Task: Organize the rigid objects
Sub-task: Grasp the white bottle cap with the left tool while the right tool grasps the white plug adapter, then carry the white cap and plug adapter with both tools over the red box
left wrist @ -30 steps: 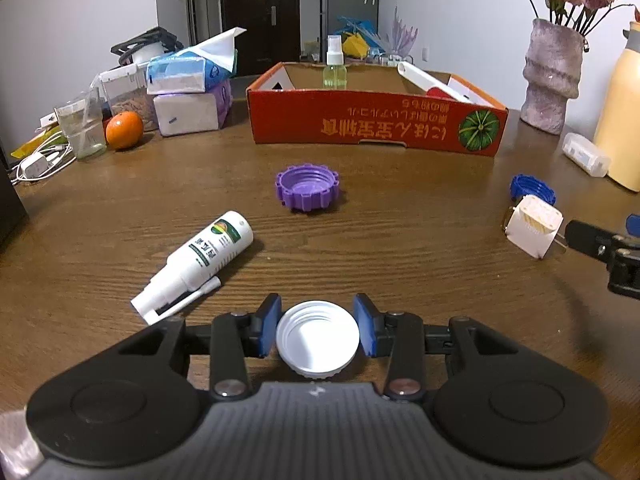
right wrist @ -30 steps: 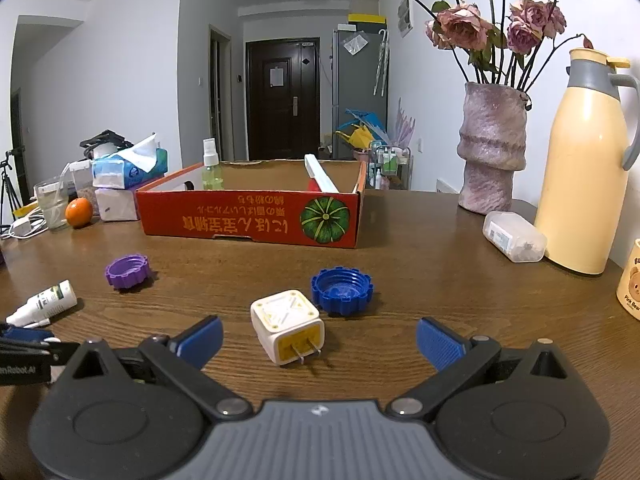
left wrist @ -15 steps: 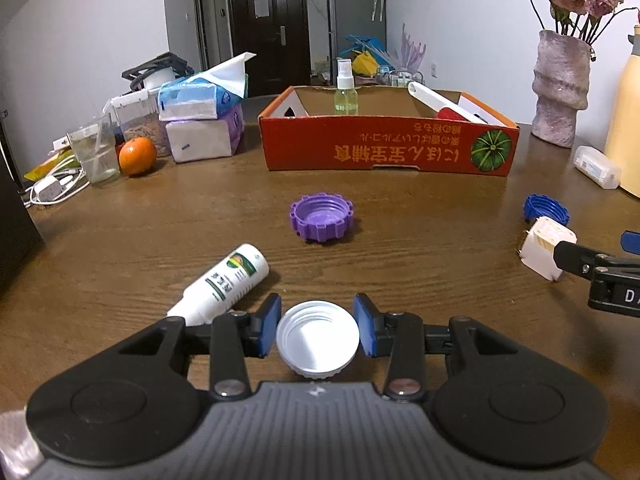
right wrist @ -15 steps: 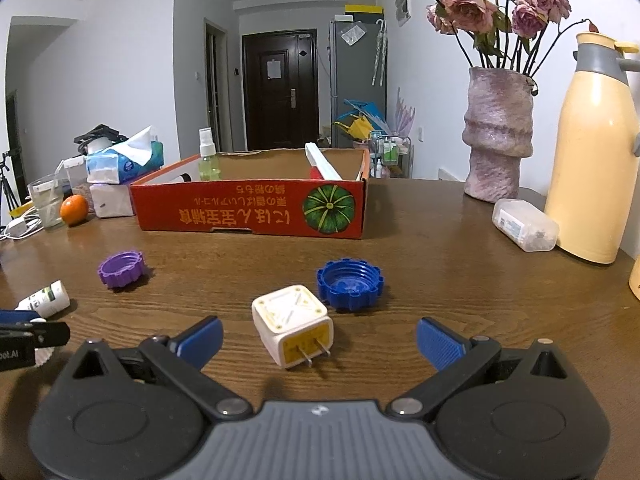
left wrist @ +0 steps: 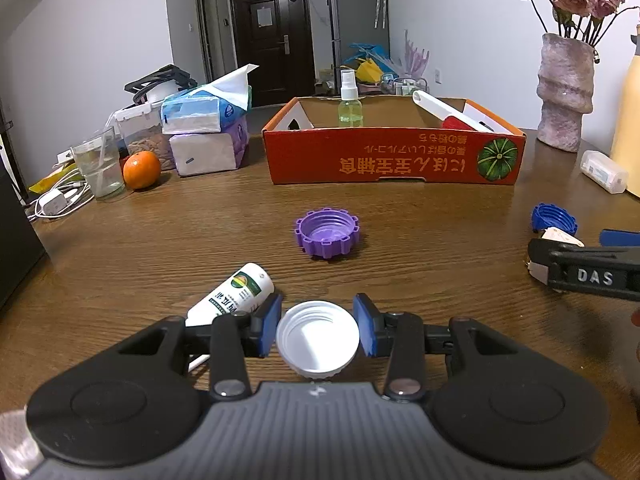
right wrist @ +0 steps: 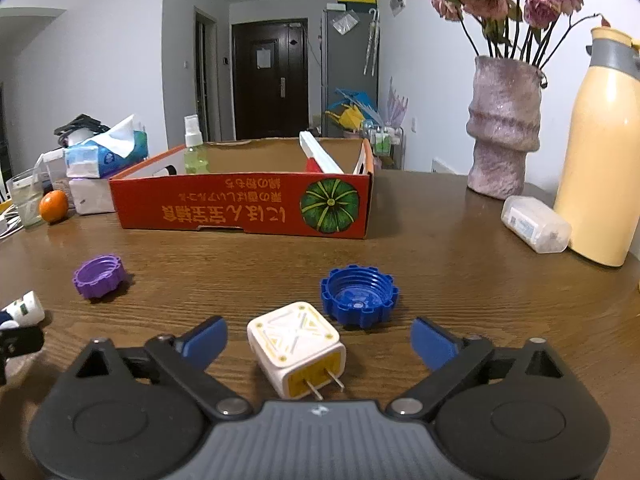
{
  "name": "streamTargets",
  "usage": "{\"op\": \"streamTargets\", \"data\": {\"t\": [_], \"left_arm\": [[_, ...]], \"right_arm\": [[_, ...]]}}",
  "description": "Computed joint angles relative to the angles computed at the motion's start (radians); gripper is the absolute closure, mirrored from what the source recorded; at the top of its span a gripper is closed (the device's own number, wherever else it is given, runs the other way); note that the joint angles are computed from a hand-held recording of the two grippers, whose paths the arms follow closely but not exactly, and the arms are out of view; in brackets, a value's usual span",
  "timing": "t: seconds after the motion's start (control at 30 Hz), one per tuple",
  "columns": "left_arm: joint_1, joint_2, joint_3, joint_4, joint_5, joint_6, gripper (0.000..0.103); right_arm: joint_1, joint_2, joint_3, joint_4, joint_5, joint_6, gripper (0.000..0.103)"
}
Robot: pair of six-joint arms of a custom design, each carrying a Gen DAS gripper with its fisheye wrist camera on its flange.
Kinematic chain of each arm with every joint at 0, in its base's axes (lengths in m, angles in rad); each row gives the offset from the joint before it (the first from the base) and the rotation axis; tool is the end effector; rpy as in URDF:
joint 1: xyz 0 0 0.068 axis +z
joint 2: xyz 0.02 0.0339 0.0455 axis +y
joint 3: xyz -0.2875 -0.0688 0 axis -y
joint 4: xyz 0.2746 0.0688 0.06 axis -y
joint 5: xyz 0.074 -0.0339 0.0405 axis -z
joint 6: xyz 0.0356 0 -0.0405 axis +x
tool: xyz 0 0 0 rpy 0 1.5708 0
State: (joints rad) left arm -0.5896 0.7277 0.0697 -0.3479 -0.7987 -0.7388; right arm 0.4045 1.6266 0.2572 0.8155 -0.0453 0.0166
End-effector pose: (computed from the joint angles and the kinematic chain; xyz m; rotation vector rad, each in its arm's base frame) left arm 0.1074 -0.0412 0.1008 -0.4337 2.1790 0.3383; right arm 0.2227 0.0971 0.0859 -0.4386 2.0930 0.2964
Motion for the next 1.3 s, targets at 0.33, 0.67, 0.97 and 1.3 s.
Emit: {"op": "streamTargets", "data": {"t": [0.33, 0.67, 0.97, 1.3], "left_arm": [[0.016, -0.048, -0.009, -0.023, 0.011, 0.006, 0.062], [0.016, -0.076, -0.013, -0.038, 0.009, 0.005, 0.062], [-0.004, -0.106, -0.007, -0.078, -0.013, -0.011, 0.062], [-0.036, -0.175, 0.03, -0.164, -0.06, -0.023, 0.062]], "right_arm": [[0.001, 0.019, 0.031, -0.052, -0.046, -0.007, 0.065], [0.009, -0.022, -0.022, -0.003, -0.068, -0.021, 0.065], [0.019, -0.078, -0.076, 0.053, -0.078, -0.018, 0.065], [0.023, -0.156, -0.097, 0.044, -0.074, -0.013, 0.065]]}}
